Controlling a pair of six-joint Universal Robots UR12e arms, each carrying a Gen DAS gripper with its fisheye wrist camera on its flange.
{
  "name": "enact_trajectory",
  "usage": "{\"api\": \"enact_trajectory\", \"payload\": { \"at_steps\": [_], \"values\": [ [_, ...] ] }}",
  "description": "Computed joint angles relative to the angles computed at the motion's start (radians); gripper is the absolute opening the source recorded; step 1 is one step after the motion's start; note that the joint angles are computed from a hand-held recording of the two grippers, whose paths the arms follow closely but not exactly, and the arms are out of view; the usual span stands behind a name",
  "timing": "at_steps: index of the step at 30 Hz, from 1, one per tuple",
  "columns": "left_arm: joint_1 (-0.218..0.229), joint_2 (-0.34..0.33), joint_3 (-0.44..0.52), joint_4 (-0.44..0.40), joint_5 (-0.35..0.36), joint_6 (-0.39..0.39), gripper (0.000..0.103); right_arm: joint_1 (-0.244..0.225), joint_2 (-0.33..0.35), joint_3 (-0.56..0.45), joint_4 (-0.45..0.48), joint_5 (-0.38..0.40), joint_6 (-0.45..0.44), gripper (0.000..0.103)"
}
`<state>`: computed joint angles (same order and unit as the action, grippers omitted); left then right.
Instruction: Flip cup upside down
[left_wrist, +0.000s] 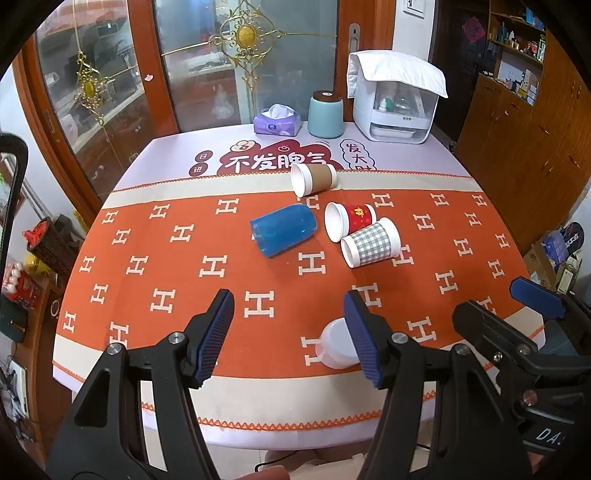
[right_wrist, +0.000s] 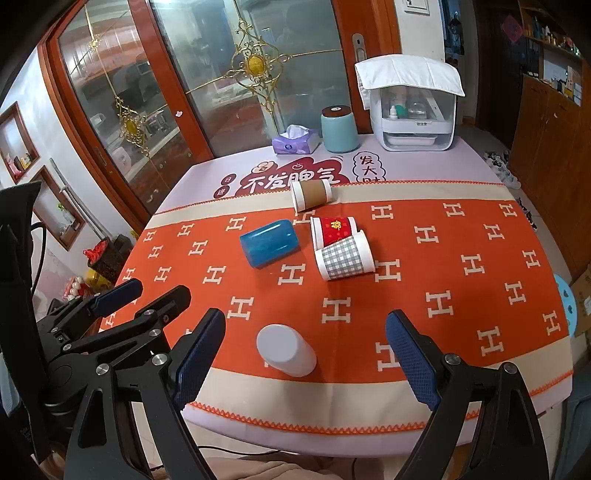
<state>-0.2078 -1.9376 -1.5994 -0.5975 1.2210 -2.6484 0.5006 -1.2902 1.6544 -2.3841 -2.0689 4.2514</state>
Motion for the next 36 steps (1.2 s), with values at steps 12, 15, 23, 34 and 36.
{"api": "enact_trajectory", "payload": {
  "at_steps": [12,15,23,34,36],
  "values": [
    [-0.001,0.002,-0.002,-0.012,0.002,-0.002,0.059,0.002,-0.010,0.020,-0.011,0.009,0.005,0.090],
    [-0.001,0.004,-0.006,-0.011,0.003,-0.003,0.059,0.002,-0.010,0.022,-0.015,0.013,0.004,0.090],
    [0.003,0.007,-0.015,-0.008,0.006,-0.004,0.059,0.002,-0.004,0.019,-0.023,0.022,0.004,0.090],
    [0.001,0.009,-0.013,-0.014,0.016,-0.005,0.059,-0.002,-0.001,0.021,-0.034,0.039,0.005,0.090],
    [0.001,0.009,-0.013,-0.016,0.017,-0.004,0.059,-0.002,-0.001,0.021,-0.034,0.040,0.005,0.090]
  ]
}}
